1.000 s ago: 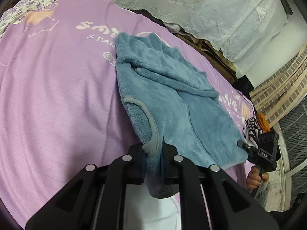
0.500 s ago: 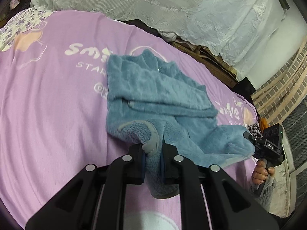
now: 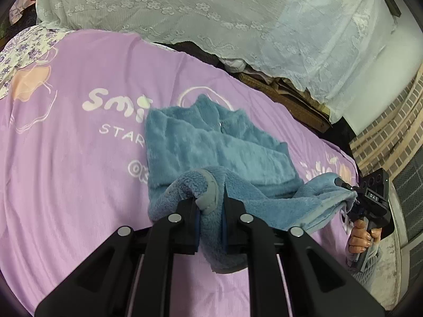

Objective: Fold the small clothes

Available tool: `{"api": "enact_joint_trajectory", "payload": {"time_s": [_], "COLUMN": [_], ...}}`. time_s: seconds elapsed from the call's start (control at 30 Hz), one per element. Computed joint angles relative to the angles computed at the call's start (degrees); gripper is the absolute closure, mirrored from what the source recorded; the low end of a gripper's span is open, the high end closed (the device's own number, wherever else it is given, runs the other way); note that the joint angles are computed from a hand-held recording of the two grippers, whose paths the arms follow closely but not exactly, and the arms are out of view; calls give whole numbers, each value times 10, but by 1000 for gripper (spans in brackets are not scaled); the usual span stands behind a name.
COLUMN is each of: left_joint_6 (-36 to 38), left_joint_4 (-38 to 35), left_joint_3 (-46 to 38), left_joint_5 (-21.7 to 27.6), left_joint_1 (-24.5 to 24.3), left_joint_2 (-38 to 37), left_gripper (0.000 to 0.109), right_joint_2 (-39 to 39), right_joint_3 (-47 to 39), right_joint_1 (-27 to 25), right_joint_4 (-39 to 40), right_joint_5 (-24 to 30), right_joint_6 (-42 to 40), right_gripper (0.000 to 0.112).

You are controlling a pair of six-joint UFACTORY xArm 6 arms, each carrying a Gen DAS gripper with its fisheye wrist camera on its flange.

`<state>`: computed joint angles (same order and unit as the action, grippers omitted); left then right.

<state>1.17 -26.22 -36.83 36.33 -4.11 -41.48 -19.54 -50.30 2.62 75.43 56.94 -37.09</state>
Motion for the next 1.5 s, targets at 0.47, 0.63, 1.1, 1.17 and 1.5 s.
{"api": "enact_joint_trajectory", "payload": {"time_s": [0.47, 0.63, 1.1, 1.17, 1.5], "left_joint_6": [15, -6, 15, -50, -72], "left_joint_4": [-56, -64, -99, -18, 127], "left_joint_3": [-131, -178, -153, -130, -130], "left_joint_5": [-16, -20, -75, -119, -138], "left_joint_1": [42, 51, 45, 37, -28], "left_joint_2": [194, 284, 272, 241, 232], "left_gripper": [98, 97, 51, 35, 34], "right_joint_2": [163, 231, 212, 188, 144], "right_joint_3": [-130, -174, -153, -143, -132], "right_joint_1": [45, 55, 30, 36, 162], "right_joint_4": [26, 23, 122, 119, -56], "right_joint_5": [-88, -108, -80, -111, -268], "right_joint_6": [47, 79, -32, -46, -102], "right_gripper": [99, 98, 64, 64, 83]}}
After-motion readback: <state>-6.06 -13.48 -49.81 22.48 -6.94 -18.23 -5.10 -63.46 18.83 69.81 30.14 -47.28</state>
